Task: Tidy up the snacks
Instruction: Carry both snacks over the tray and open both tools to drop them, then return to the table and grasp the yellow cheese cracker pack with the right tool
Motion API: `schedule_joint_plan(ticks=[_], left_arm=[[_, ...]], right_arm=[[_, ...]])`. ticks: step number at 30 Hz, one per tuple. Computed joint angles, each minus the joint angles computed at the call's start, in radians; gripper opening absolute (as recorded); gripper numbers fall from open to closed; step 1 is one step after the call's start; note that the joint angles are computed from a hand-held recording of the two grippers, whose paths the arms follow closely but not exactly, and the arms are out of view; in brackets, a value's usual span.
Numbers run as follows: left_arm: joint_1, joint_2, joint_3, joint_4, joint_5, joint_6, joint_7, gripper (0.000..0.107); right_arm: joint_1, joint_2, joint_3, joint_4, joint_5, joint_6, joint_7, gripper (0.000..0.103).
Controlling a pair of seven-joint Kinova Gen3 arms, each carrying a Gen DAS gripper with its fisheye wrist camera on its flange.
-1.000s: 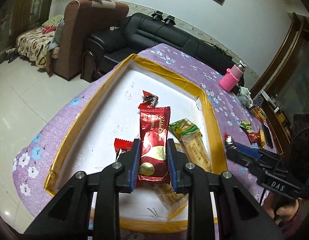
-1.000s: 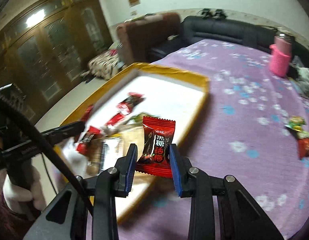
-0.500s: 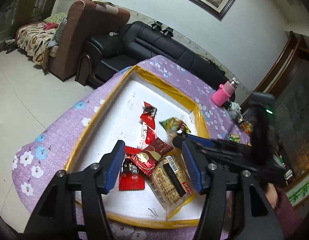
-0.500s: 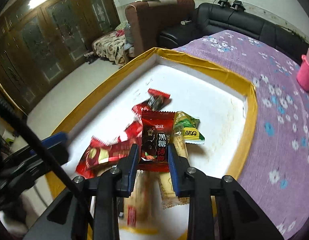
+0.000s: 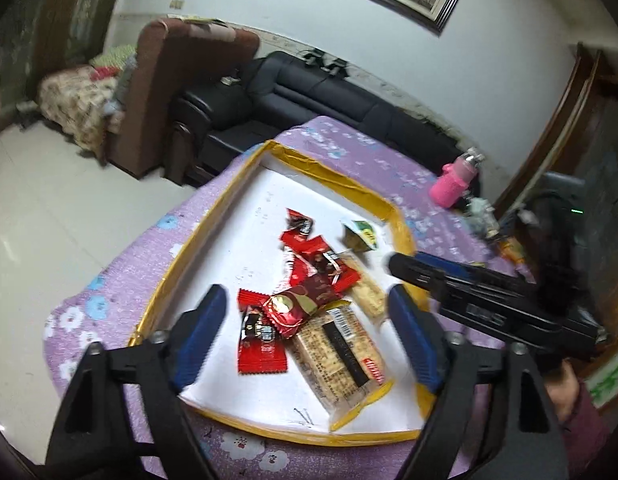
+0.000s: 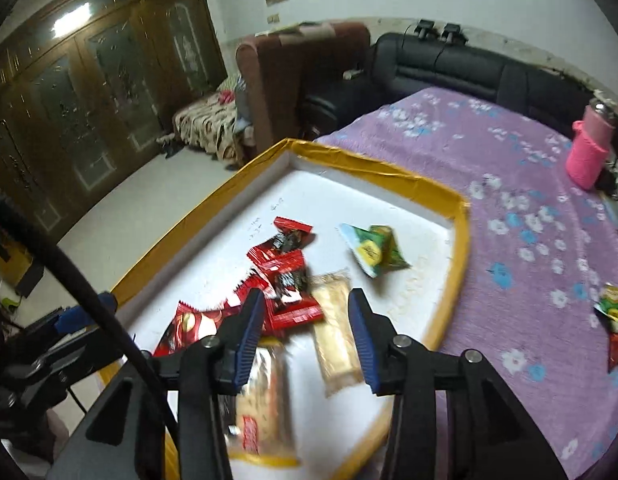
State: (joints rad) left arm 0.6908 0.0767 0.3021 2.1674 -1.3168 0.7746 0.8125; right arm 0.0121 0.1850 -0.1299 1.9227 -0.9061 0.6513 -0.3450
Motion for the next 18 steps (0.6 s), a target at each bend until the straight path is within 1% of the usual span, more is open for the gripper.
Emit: schedule_joint_plan(ticks=[1, 2, 3, 4, 6, 9, 10, 12, 16, 18], left_arm=[[0.017, 0.023, 0.001, -0.036, 0.039, 0.041, -0.041, 0.095], [0.023, 0.043, 0.016, -0.068, 0.071, 0.081, -0.081, 0.095], [0.016, 0.056, 0.039, -0.093, 0.094, 0.104, -0.122, 0.096], [0.022, 0.064, 0.042, -0.110, 0.106, 0.112, -0.155, 0.096], [0.079, 0.084, 0.007, -0.145, 0.126, 0.139, -0.200, 0.096], [0.147, 0.146, -0.011, -0.233, 0.178, 0.254, -0.297, 0.095], [0.157, 0.159, -0.009, -0.251, 0.184, 0.277, -0.315, 0.095], [0.209, 0.194, -0.028, -0.303, 0.197, 0.339, -0.356, 0.095], [0.261, 0.235, -0.047, -0.375, 0.221, 0.402, -0.424, 0.095], [0.278, 0.249, -0.058, -0.407, 0.235, 0.413, -0.459, 0.095]], right_arm=[[0.021, -0.011, 0.001, 0.017, -0.027, 0.006, 0.032, 0.044], [0.037, -0.017, 0.007, 0.027, -0.050, 0.016, 0.059, 0.044], [0.057, -0.025, 0.016, 0.043, -0.078, 0.030, 0.092, 0.045], [0.063, -0.026, 0.024, 0.049, -0.095, 0.034, 0.109, 0.046], [0.081, -0.033, 0.043, 0.066, -0.130, 0.046, 0.144, 0.047], [0.115, -0.034, 0.077, 0.083, -0.167, 0.071, 0.193, 0.049], [0.127, -0.032, 0.089, 0.083, -0.172, 0.083, 0.201, 0.049], [0.149, -0.028, 0.107, 0.083, -0.181, 0.108, 0.212, 0.049], [0.206, -0.015, 0.137, 0.083, -0.207, 0.153, 0.251, 0.052], [0.231, -0.012, 0.148, 0.085, -0.216, 0.171, 0.271, 0.052]])
